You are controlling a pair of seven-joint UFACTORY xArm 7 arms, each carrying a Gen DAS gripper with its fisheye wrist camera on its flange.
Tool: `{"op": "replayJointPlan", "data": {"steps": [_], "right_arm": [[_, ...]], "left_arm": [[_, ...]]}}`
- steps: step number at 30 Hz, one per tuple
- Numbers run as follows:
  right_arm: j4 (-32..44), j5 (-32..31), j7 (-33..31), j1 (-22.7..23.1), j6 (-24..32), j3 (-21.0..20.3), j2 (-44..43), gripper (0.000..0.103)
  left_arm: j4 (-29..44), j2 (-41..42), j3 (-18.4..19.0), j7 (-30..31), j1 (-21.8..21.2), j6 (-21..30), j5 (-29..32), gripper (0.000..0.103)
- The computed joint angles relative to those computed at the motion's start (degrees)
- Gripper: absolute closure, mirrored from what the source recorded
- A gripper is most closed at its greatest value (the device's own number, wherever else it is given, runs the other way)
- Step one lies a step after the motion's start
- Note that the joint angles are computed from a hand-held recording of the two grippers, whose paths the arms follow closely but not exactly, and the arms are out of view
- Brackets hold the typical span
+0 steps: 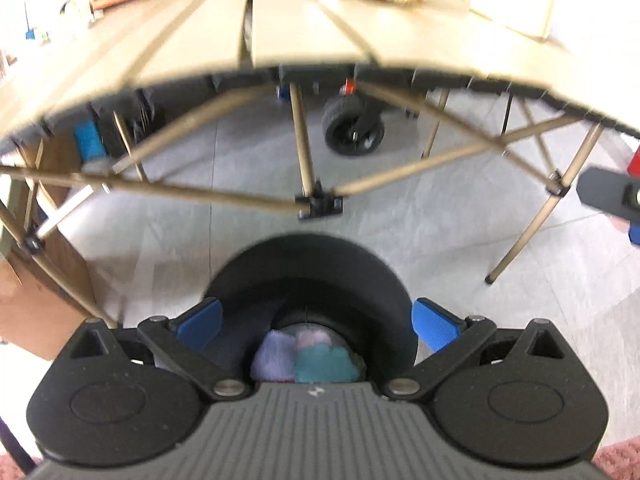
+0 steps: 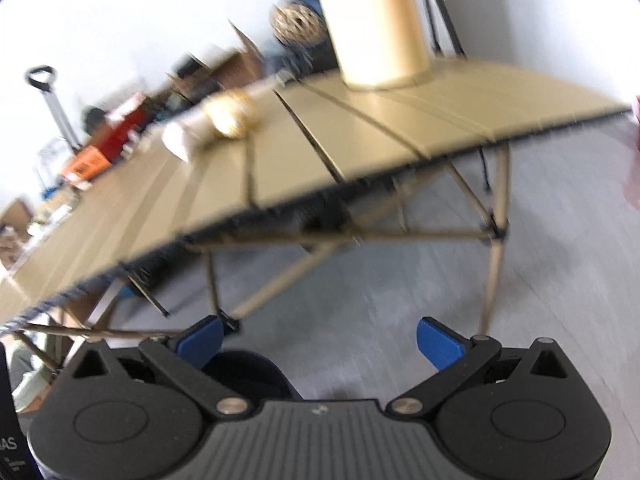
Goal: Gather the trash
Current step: 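Raise both open tools from the bin back toward the table, then grasp the white-and-yellow fluffy plush with the right tool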
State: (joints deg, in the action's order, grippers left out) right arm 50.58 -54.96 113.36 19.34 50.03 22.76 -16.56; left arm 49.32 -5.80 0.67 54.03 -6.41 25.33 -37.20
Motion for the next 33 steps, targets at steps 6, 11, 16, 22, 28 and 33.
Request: {"op": "replayJointPlan", "data": {"steps": [6,11,16,22,28,33], "right_arm": [[1.2,-11.4,4.0,-0.4,4.5,3.1,-0.9,0.0],[2.7,-18.0,4.7,0.3,8.1,3.1,-0.4,0.0],[5.7,-23.5,5.9,0.7,10.5,1.6,1.2,0.0],[9.4,-26.7,4.3,0.1,6.5,-2.0,3.6,0.0],[17.0,-26.0,-1.8,-0.7,2.1,-6.4,10.3,0.0],[24.0,-23.3,-8.9,-0.4,-0.6,-10.6,17.1,0.0]], "left_arm": [[0.1,-4.2,3.1,10.6,-1.3,0.1,-11.6,0.0],[1.5,-6.2,4.9,16.2,-2.0,0.9,-19.1,0.0],[5.5,-5.1,5.0,17.2,-1.5,0.5,-22.8,0.0],[12.8,-0.7,3.5,16.6,-0.4,-1.2,-25.5,0.0],[21.4,5.9,0.5,13.5,1.7,-2.8,-26.6,0.0],[30.5,13.2,-2.6,6.9,4.1,-3.8,-21.9,0.0]]}}
